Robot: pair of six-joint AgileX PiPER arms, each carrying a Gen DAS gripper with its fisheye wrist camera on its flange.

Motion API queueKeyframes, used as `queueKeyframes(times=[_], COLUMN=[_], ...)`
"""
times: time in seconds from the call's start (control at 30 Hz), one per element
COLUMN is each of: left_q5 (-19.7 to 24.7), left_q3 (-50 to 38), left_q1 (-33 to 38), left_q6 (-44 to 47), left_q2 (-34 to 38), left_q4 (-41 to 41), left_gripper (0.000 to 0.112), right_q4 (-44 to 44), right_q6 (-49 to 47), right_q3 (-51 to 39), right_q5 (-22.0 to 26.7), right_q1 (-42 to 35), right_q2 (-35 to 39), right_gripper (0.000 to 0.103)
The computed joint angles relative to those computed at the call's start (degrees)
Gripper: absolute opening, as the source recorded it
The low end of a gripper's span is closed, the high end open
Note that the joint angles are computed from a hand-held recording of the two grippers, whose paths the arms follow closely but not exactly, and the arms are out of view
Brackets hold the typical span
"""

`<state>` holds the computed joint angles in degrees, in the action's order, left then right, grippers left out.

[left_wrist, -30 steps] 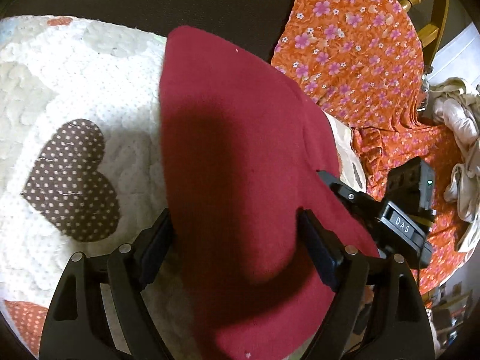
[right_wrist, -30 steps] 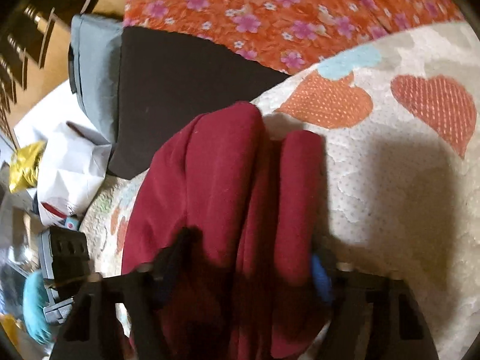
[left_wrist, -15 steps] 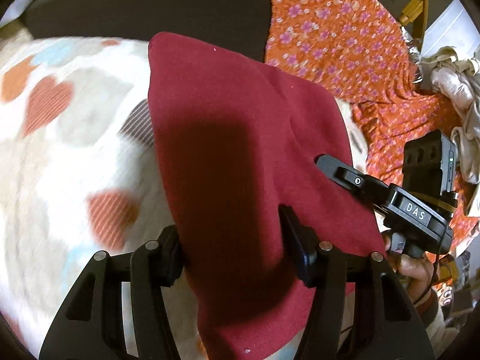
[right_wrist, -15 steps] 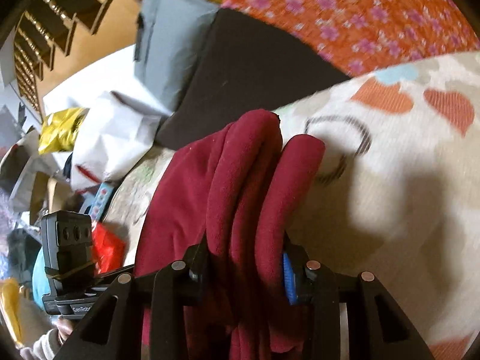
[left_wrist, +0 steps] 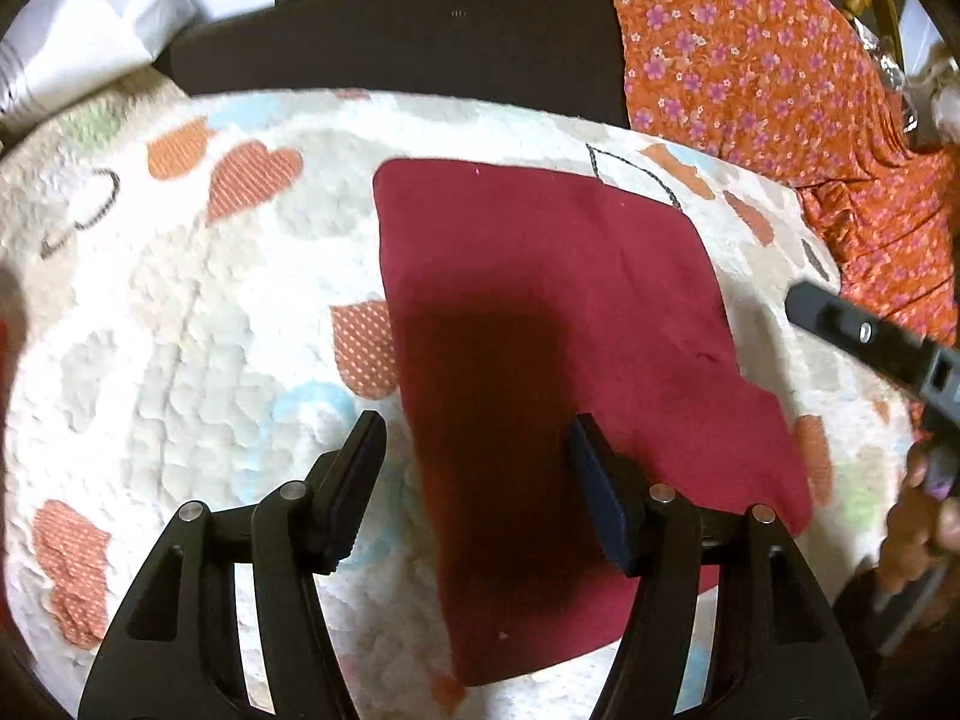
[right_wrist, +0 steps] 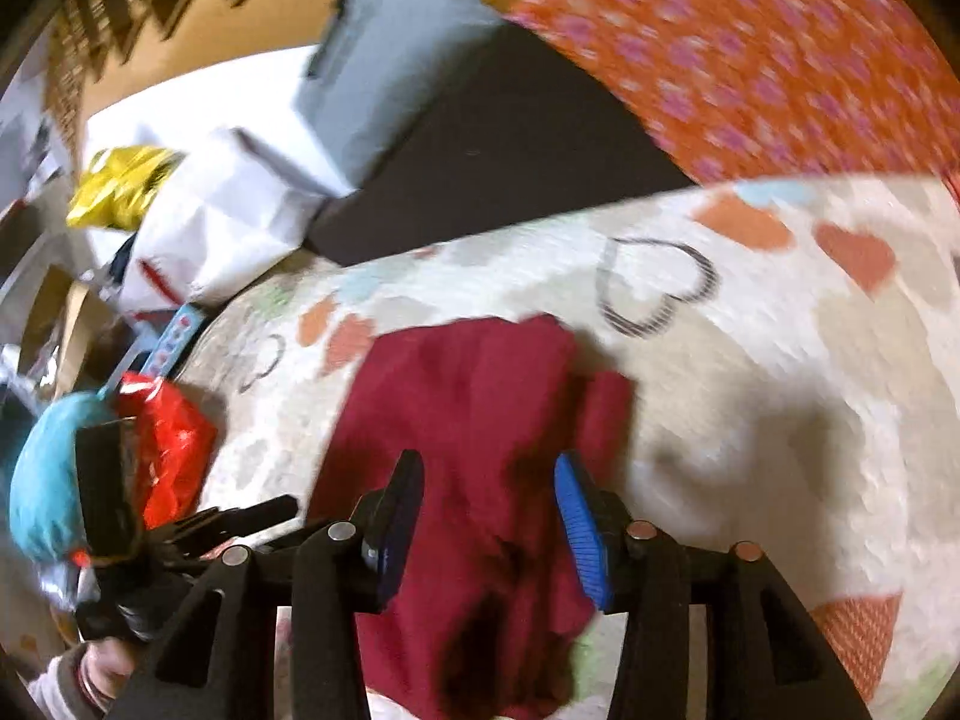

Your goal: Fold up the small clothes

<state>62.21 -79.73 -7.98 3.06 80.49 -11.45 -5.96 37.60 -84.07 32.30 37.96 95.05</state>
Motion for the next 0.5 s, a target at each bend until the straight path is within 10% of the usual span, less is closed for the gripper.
queueKeyframes(times=[0.5], left_q5=[-5.88], left_q3=[2.12], left_q1=[-4.15], left_q6=[-1.04], left_q2=[1.23], left_q4=[5.07], left_gripper=[0.063], right_q4=[-4.9], right_q6=[2.99], right_q3=[-11.35], right_q5=[6.13], right_q1=[-0.23], right_q2=[13.83], right_gripper=[0.021])
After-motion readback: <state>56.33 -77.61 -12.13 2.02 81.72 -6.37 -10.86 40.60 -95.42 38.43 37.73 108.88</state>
